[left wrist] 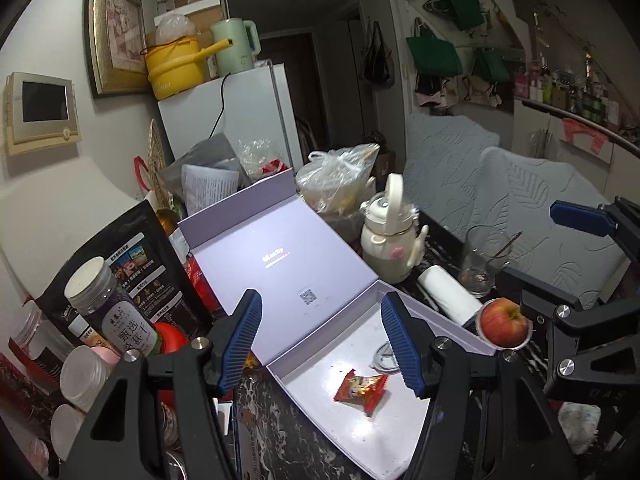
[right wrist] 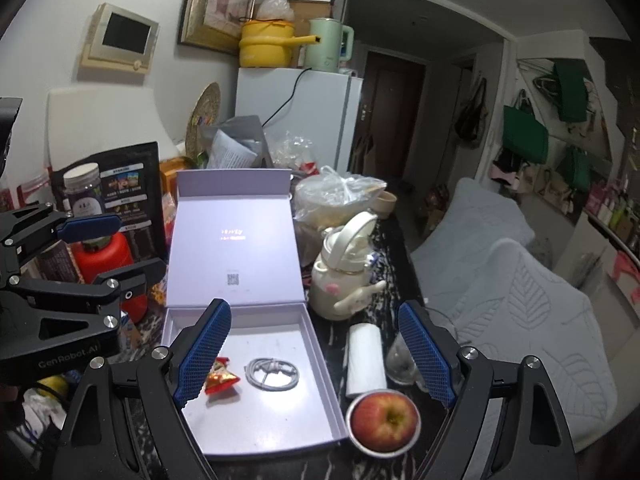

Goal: Organize soft objects
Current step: 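Withdraw both grippers from the box back over the table items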

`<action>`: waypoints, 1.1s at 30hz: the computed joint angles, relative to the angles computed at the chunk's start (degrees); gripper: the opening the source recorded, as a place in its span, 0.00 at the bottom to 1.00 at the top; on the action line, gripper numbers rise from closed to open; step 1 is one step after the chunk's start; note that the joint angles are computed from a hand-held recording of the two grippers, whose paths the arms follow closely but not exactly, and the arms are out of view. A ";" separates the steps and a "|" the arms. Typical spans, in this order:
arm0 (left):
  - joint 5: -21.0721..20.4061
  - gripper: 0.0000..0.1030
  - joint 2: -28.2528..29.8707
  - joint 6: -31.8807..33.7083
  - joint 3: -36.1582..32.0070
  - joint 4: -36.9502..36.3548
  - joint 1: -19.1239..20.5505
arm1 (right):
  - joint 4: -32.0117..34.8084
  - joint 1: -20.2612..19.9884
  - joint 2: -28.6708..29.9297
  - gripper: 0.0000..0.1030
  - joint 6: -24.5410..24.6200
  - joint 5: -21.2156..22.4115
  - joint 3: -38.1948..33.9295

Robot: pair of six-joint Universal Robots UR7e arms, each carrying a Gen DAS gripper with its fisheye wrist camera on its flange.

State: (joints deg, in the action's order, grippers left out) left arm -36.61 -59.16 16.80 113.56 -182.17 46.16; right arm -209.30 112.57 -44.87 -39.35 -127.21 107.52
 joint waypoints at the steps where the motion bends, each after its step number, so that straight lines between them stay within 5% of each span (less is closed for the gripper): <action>1: -0.40 0.64 -0.53 -0.28 0.55 -0.02 -0.40 | -0.48 0.32 -0.80 0.84 0.43 -0.29 1.10; 4: -2.02 0.78 -2.61 -1.01 3.45 -1.93 -2.36 | -1.97 1.02 -2.75 0.84 1.34 -1.07 3.82; 18: -4.84 0.79 -7.11 -3.01 13.15 -5.66 -9.59 | -11.88 4.09 -10.36 0.87 3.66 -5.87 17.30; 33: -11.71 0.80 -9.28 -8.81 22.22 -2.75 -14.90 | -27.73 6.36 -10.63 0.89 4.70 -11.87 30.66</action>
